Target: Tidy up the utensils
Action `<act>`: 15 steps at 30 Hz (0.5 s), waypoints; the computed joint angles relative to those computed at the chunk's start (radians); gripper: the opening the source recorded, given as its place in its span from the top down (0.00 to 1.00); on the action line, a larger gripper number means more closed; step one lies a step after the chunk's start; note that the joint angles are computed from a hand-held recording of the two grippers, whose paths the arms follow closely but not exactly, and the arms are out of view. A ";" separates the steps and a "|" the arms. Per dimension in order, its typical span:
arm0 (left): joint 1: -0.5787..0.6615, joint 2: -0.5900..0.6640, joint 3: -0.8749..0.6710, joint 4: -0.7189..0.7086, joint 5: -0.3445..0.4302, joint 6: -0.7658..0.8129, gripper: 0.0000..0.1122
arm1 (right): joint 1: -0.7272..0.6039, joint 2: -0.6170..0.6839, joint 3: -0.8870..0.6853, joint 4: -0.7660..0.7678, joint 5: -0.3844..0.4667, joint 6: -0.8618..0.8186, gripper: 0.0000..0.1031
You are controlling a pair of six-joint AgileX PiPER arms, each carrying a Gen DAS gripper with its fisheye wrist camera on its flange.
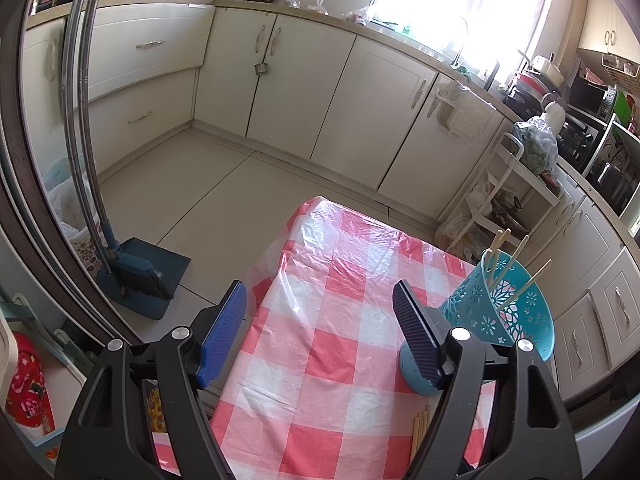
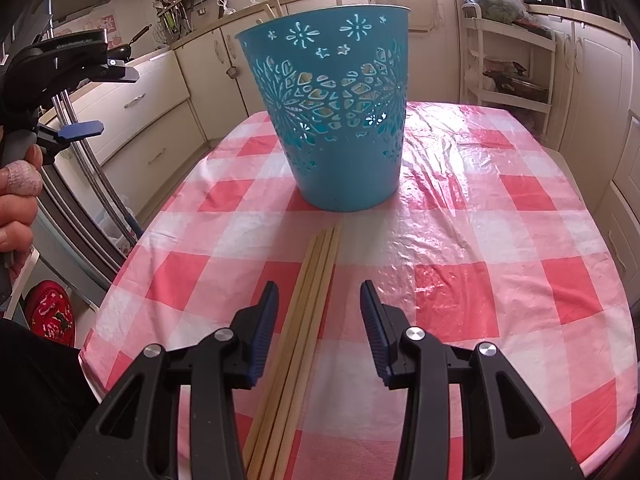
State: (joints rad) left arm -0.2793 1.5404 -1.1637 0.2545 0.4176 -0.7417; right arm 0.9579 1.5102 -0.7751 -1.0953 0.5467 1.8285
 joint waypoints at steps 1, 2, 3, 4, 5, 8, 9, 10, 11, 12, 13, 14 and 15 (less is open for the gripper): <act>0.000 0.000 0.000 0.001 0.000 -0.002 0.36 | -0.002 0.001 0.000 0.001 -0.002 0.000 0.59; 0.000 0.000 0.000 0.001 0.000 -0.002 0.36 | -0.003 0.002 0.000 0.002 -0.004 -0.001 0.59; 0.000 0.000 0.000 -0.001 0.000 0.000 0.36 | -0.003 0.003 0.001 0.002 -0.004 0.001 0.59; 0.000 0.000 0.000 -0.001 0.000 0.000 0.36 | -0.003 0.003 0.002 0.003 -0.006 0.001 0.59; 0.000 0.000 -0.001 0.000 0.001 -0.001 0.36 | -0.003 0.004 0.001 0.004 -0.006 0.000 0.59; -0.001 0.000 0.000 0.000 0.000 -0.002 0.36 | -0.003 0.004 0.001 0.005 -0.006 0.000 0.59; 0.000 0.001 -0.001 -0.001 0.001 0.001 0.36 | -0.003 0.004 0.002 0.003 -0.006 0.002 0.59; 0.000 0.001 -0.001 -0.001 0.001 0.001 0.36 | -0.003 0.004 0.002 0.003 -0.006 0.001 0.59; 0.000 0.001 -0.001 -0.002 0.001 0.002 0.36 | -0.003 0.004 0.002 0.003 -0.006 0.002 0.59; 0.000 0.001 -0.001 -0.002 0.001 0.002 0.36 | -0.003 0.004 0.002 0.002 -0.006 0.003 0.59; 0.000 0.001 -0.001 -0.002 0.001 0.002 0.36 | -0.004 0.004 0.002 0.003 -0.007 0.001 0.59; 0.000 0.001 -0.001 -0.002 0.001 0.002 0.36 | -0.004 0.004 0.003 0.003 -0.007 0.001 0.59; 0.000 0.001 -0.002 -0.002 0.002 0.002 0.36 | -0.004 0.004 0.003 0.002 -0.007 0.003 0.59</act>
State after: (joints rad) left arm -0.2792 1.5413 -1.1656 0.2521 0.4192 -0.7402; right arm 0.9542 1.5141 -0.7720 -1.0929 0.5396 1.8311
